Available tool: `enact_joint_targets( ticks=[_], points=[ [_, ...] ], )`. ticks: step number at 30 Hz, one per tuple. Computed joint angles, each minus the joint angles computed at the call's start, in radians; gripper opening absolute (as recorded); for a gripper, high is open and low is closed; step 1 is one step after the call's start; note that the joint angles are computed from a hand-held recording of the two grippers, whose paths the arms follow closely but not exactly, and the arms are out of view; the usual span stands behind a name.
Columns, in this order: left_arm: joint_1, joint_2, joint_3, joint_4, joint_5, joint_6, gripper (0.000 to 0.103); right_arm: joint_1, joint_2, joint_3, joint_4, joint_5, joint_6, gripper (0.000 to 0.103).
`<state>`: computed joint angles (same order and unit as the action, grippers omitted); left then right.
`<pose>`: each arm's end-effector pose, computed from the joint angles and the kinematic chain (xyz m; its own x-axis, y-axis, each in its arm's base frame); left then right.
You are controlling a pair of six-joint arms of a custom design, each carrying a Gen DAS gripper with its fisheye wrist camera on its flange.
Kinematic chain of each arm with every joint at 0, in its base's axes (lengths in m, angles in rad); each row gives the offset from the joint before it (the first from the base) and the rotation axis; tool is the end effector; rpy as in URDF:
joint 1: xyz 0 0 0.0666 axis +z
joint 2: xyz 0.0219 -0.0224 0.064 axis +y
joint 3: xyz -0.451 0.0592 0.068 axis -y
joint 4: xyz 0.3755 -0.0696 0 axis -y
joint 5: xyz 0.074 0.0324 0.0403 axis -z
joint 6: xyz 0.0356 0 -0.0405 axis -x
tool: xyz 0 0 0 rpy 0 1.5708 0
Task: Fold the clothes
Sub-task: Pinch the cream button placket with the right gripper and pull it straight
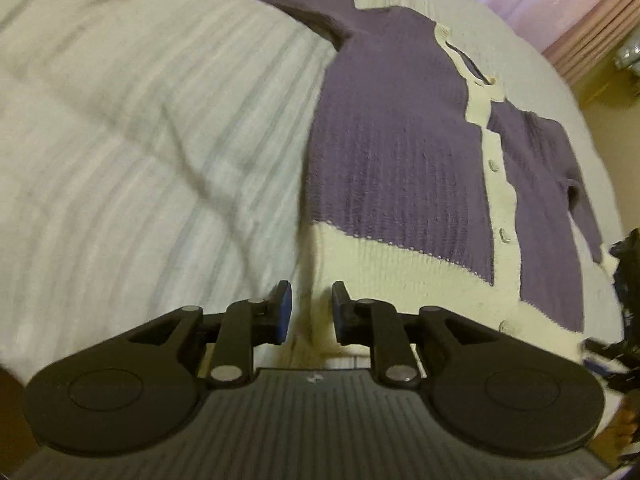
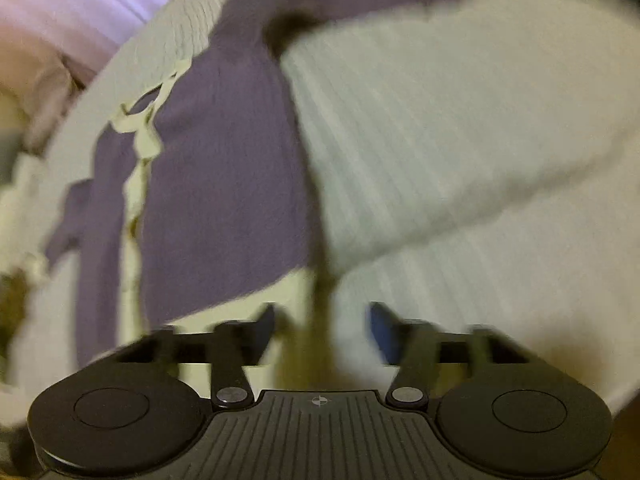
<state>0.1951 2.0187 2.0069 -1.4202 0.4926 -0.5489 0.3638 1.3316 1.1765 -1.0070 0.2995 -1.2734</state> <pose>0.6590 0.1127 0.3989 -0.8845 0.2938 -0.3624 0.4160 0.8484 -0.3274 0.3729 0.1303 0.4277 -0.4716 0.7980 -0.3753 0.7524 0.5861 0.3006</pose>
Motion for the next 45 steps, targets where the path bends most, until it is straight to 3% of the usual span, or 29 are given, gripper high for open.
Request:
enact_joint_targets(
  ticks=[2,4,6,8,11,13,17,27,28,31,34,38,43,45],
  points=[
    [-0.006,-0.018,0.013,-0.011,0.017,-0.038,0.016,-0.002,-0.002,0.031,-0.001,0.053,0.082,0.062],
    [-0.021,-0.028,0.017,-0.029,0.053,-0.086,0.016,-0.009,-0.011,0.015,0.113,0.023,0.132,0.062],
    [-0.058,-0.02,0.022,-0.051,0.076,-0.12,0.016,-0.046,0.011,-0.002,0.275,-0.088,0.189,0.061],
    [-0.097,-0.014,0.012,-0.044,0.089,-0.123,0.016,-0.071,0.056,-0.003,0.398,-0.194,0.219,0.034],
    [-0.151,0.009,0.005,-0.017,0.112,-0.048,0.016,-0.108,0.162,0.036,0.506,-0.319,0.233,0.034],
    [-0.174,0.023,0.007,0.002,0.144,0.018,0.016,-0.135,0.202,0.05,0.562,-0.373,0.241,0.034],
    [-0.203,0.051,0.03,0.032,0.159,0.091,0.016,-0.162,0.246,0.046,0.653,-0.452,0.16,0.034],
    [-0.208,0.154,0.189,-0.092,0.153,0.107,0.016,-0.203,0.377,0.09,0.768,-0.561,0.098,0.034],
    [-0.207,0.163,0.202,-0.103,0.152,0.103,0.015,-0.207,0.38,0.081,0.793,-0.586,0.101,0.004],
    [-0.206,0.185,0.243,-0.147,0.158,0.079,0.016,-0.214,0.365,0.072,0.798,-0.564,0.145,0.001],
    [-0.207,0.195,0.247,-0.164,0.163,0.043,0.016,-0.225,0.35,0.073,0.706,-0.543,0.188,0.001],
    [-0.212,0.185,0.217,-0.134,0.135,0.029,0.015,-0.223,0.388,0.131,0.593,-0.537,0.268,0.001],
    [-0.203,0.175,0.217,-0.145,0.135,0.02,0.016,-0.178,0.347,0.191,0.466,-0.353,0.402,0.005],
    [-0.203,0.159,0.186,-0.134,0.115,-0.003,0.016,-0.162,0.339,0.179,0.464,-0.388,0.438,0.005]
  ],
)
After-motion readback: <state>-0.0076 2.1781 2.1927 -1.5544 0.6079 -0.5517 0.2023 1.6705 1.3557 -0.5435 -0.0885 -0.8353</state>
